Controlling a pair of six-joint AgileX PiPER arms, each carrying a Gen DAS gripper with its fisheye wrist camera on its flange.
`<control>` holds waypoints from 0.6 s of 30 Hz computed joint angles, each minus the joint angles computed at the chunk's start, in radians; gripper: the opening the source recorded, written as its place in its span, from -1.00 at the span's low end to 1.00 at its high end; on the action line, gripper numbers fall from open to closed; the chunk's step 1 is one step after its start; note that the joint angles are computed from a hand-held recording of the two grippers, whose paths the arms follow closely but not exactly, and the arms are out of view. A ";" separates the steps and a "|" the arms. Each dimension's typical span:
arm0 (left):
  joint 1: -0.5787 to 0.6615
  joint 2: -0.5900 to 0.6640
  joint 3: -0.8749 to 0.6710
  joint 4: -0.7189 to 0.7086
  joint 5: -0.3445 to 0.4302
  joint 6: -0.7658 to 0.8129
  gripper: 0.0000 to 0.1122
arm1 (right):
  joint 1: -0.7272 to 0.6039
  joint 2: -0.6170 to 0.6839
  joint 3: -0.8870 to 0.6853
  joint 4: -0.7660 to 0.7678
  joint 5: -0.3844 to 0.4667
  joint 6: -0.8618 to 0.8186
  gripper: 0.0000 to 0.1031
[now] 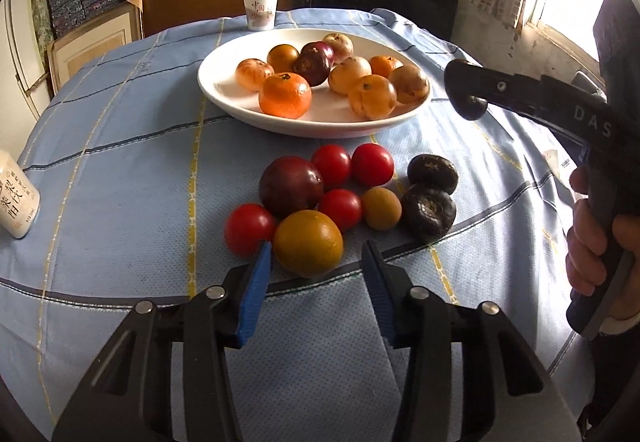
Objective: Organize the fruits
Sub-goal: 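Grasp the yellow-orange tomato with the left tool while the right tool holds its fruit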
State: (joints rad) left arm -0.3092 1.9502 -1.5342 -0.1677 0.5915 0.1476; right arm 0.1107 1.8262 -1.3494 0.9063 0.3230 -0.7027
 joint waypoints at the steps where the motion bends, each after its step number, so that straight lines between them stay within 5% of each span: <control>1: 0.004 0.005 -0.007 -0.013 0.006 0.008 -0.18 | -0.002 0.000 0.001 0.007 0.000 -0.008 -0.06; 18: 0.012 -0.008 0.012 -0.041 -0.035 0.033 -0.35 | 0.009 -0.009 0.011 0.019 -0.014 -0.024 -0.06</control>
State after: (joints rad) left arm -0.2969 1.9420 -1.5223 -0.2084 0.5563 0.1801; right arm 0.1194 1.8174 -1.3385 0.9251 0.3092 -0.7264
